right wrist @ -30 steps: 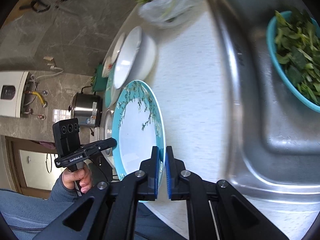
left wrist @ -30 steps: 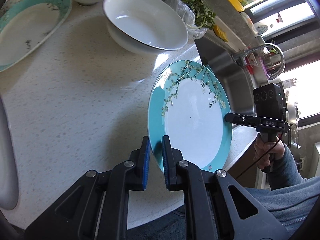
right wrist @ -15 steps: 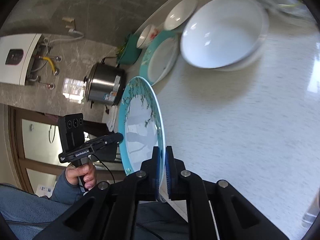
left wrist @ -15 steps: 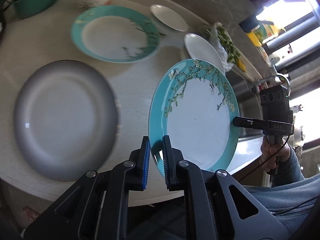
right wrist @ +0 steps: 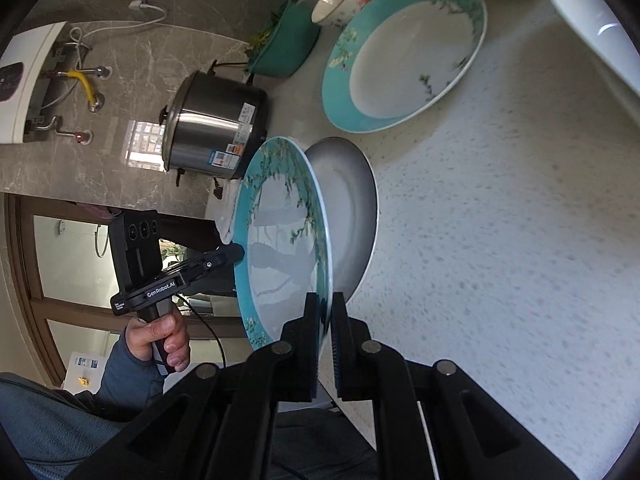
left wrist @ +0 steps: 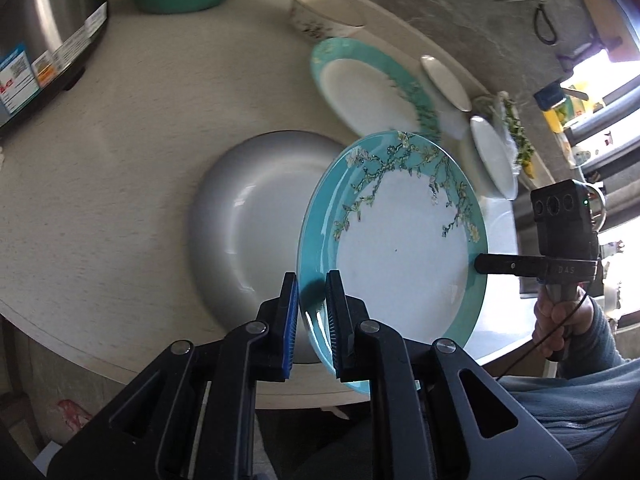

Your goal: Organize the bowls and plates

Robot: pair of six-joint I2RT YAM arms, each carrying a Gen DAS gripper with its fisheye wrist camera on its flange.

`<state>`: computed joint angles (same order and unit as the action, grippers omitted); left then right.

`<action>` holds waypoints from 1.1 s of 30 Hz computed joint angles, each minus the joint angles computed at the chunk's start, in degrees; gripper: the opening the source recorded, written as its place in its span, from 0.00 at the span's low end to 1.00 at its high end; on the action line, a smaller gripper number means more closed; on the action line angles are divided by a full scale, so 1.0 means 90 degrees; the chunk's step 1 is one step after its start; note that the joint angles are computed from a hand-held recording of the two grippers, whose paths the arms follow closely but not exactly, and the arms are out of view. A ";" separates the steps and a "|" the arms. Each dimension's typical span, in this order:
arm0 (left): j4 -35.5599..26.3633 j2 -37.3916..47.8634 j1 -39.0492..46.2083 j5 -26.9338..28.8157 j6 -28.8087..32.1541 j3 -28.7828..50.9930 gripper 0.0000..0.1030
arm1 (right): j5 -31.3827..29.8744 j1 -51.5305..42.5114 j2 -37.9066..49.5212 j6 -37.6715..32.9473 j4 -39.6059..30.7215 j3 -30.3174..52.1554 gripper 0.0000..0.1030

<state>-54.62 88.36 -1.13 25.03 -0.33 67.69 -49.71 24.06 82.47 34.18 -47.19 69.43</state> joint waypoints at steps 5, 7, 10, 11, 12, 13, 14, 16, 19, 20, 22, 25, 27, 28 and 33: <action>0.0131 0.0388 0.0635 -0.0035 0.0736 -0.0111 0.13 | 0.0317 0.0421 0.0346 0.0545 0.0596 -0.0018 0.08; 0.0161 0.0529 0.0855 -0.0032 0.1030 -0.0101 0.14 | 0.0442 0.0518 0.0451 0.0636 0.0684 0.0002 0.08; 0.0250 0.0731 0.0991 -0.0046 0.1270 -0.0046 0.14 | 0.0639 0.0644 0.0586 0.0809 0.0799 0.0034 0.09; 0.0263 0.0754 0.0945 -0.0090 0.1265 -0.0009 0.14 | 0.0695 0.0685 0.0656 0.0866 0.0814 0.0106 0.09; 0.0316 0.0821 0.0938 -0.0109 0.1295 0.0023 0.14 | 0.0751 0.0707 0.0697 0.0885 0.0811 0.0147 0.09; 0.0398 0.0852 0.0859 -0.0133 0.1223 0.0025 0.14 | 0.0807 0.0731 0.0747 0.0901 0.0815 0.0189 0.09; 0.0411 0.0899 0.0859 -0.0146 0.1242 0.0054 0.14 | 0.0845 0.0739 0.0780 0.0908 0.0811 0.0212 0.09; 0.0549 0.0987 0.0660 -0.0236 0.1087 0.0073 0.14 | 0.0894 0.0744 0.0828 0.0957 0.0831 0.0226 0.09; 0.0669 0.1149 0.0526 -0.0362 0.1028 0.0116 0.14 | 0.1025 0.0794 0.0893 0.0932 0.0704 0.0304 0.10; 0.0698 0.1168 0.0511 -0.0377 0.1008 0.0103 0.14 | 0.1065 0.0814 0.0934 0.0935 0.0679 0.0348 0.10; 0.0748 0.1211 0.0478 -0.0413 0.0956 0.0089 0.15 | 0.1115 0.0842 0.0963 0.0980 0.0688 0.0370 0.10; 0.0839 0.1269 0.0379 -0.0504 0.0835 0.0075 0.16 | 0.1246 0.0917 0.1054 0.0974 0.0590 0.0496 0.10; 0.0875 0.1296 0.0368 -0.0534 0.0845 0.0089 0.16 | 0.1347 0.0959 0.1122 0.0923 0.0468 0.0600 0.10; 0.0876 0.1290 0.0355 -0.0553 0.0833 0.0094 0.16 | 0.1418 0.0993 0.1146 0.0938 0.0428 0.0646 0.11; 0.1081 0.1187 0.0107 -0.0901 0.0804 -0.0001 0.19 | 0.1819 0.1168 0.1285 0.0760 0.0082 0.0983 0.11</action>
